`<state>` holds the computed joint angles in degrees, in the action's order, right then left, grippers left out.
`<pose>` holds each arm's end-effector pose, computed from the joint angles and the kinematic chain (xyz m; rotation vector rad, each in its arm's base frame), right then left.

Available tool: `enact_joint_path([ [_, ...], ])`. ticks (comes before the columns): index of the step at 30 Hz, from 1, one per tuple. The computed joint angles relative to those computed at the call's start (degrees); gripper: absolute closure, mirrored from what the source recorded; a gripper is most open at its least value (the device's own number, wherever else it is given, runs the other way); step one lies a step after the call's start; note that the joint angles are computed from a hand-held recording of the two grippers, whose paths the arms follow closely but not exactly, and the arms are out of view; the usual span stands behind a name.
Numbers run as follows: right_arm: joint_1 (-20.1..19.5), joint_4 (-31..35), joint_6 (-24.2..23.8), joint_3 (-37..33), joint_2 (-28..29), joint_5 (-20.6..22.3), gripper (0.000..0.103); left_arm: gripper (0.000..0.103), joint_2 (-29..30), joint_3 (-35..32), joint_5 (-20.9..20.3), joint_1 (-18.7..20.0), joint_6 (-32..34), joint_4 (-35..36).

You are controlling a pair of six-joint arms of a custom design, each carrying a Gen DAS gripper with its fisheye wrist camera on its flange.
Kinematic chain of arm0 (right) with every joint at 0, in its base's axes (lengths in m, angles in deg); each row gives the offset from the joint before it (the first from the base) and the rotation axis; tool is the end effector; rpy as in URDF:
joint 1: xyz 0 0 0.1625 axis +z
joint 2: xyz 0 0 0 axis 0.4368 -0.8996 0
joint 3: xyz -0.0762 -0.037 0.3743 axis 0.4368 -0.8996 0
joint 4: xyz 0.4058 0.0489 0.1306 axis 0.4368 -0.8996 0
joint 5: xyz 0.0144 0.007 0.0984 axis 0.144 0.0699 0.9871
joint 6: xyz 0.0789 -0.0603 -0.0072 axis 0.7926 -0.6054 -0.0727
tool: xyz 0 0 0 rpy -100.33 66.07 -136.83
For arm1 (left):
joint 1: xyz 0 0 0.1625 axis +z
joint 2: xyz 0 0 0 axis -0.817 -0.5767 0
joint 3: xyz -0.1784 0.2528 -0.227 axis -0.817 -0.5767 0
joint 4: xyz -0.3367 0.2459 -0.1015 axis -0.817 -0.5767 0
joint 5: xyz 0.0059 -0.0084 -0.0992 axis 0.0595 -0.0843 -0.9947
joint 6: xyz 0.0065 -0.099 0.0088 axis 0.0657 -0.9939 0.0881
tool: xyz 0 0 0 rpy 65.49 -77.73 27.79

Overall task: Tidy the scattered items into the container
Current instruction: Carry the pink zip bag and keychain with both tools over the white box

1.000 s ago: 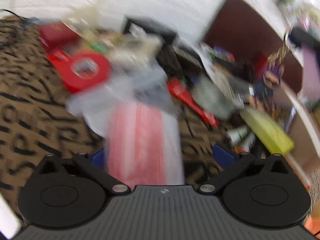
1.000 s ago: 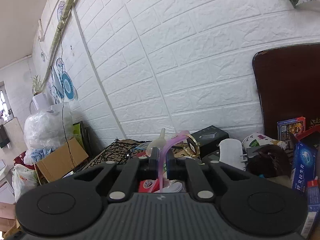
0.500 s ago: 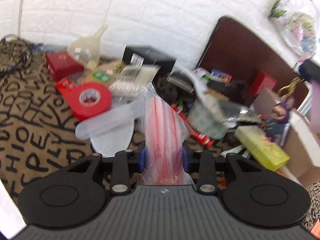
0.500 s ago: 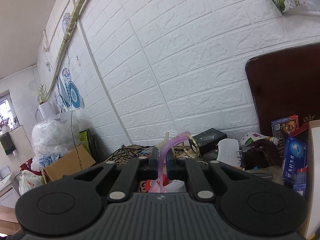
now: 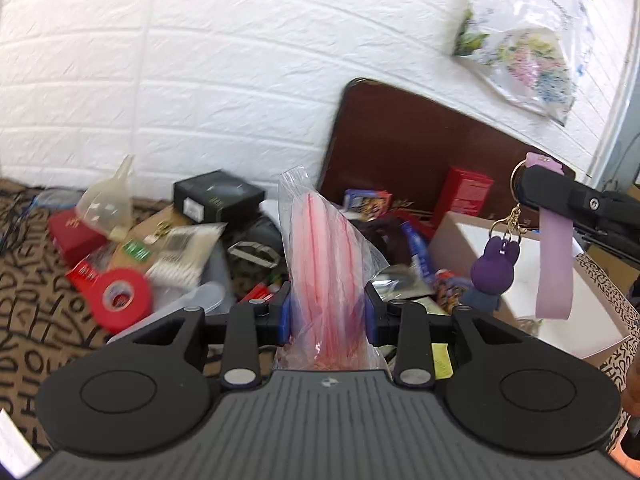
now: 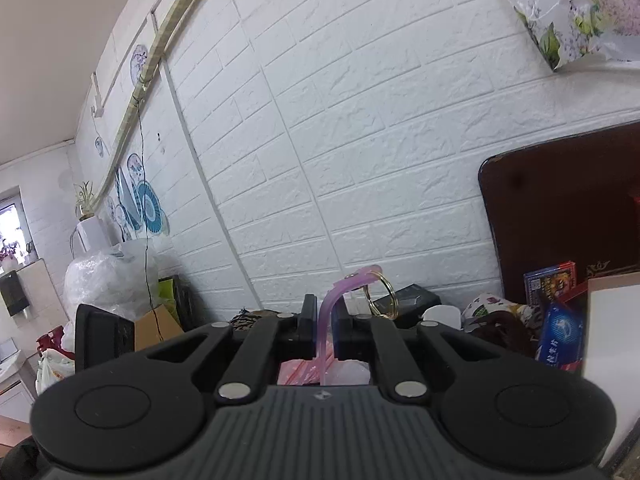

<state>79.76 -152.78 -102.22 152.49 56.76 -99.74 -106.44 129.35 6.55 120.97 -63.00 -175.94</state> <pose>0.3647 -0.6980 -0.0080 -1.1522 2.4679 -1.1011 -0.0542 -0.6043 0.3173 0.3099 2.2926 -1.3071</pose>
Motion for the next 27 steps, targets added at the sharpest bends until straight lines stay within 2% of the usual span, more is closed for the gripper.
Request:
enact_joint_path([
  [10,-2.35,-6.82,0.12,6.92,-7.12,-3.89,0.097,0.069,9.27,-8.21,-4.55,-3.47,5.46,1.23],
  [16,-4.34,-10.8,0.53,10.34,-10.86,-8.7,0.097,0.069,16.33,-14.4,-6.61,-5.03,7.41,2.96],
  [22,-6.33,-13.08,0.78,11.17,-12.98,-13.63,0.097,0.069,23.05,-20.51,-6.45,-5.87,8.85,4.64],
  [27,-7.6,-13.14,-0.28,10.26,-13.03,-18.03,0.097,0.069,27.18,-23.91,-4.39,-5.75,10.35,5.13],
])
